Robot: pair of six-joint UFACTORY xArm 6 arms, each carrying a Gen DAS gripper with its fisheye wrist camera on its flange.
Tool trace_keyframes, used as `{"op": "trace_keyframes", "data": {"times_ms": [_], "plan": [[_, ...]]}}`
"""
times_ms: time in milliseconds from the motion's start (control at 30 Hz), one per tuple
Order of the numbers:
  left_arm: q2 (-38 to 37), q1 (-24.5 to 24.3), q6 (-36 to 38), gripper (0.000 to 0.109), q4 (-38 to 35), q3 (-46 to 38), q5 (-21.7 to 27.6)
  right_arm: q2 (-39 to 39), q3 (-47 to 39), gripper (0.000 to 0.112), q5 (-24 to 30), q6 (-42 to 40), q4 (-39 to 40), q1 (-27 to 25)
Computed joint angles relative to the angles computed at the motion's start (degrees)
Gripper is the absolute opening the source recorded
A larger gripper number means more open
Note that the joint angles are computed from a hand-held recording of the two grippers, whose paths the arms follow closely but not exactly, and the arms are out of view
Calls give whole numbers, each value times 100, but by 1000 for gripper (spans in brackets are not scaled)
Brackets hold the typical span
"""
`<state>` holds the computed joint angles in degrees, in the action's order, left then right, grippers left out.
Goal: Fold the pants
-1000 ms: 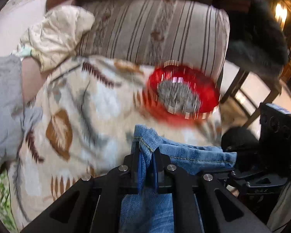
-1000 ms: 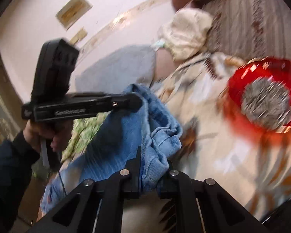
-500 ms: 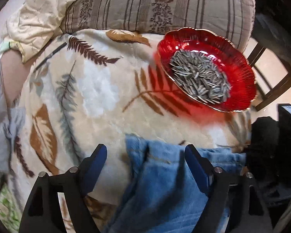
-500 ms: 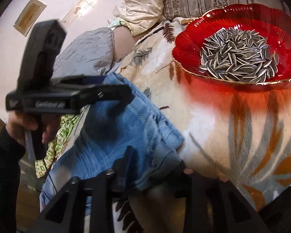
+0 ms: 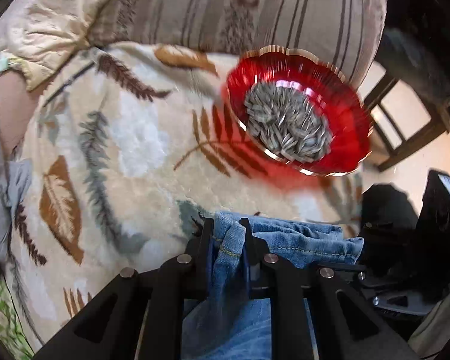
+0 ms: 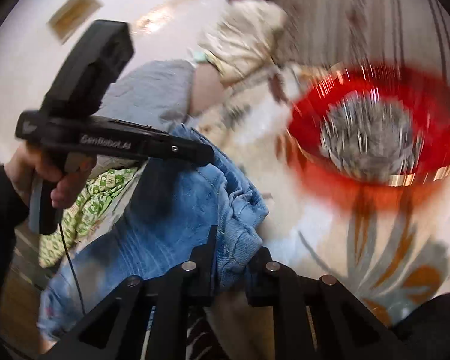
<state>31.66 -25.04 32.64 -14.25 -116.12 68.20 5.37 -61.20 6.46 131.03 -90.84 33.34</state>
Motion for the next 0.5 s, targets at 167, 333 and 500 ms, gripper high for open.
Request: {"op": "trace_keyframes", "data": {"times_ms": [167, 333, 500], "plan": [[-1059, 338, 221, 16, -789, 1157, -436, -400, -59, 14, 2071, -1740, 659, 1115], [-2184, 981, 657, 19, -1770, 2537, -826, -1, -850, 14, 3478, -2685, 362, 2080], [-2917, 1595, 893, 22, -2244, 3637, -992, 825, -1901, 14, 3412, -3840, 357, 2573]]}}
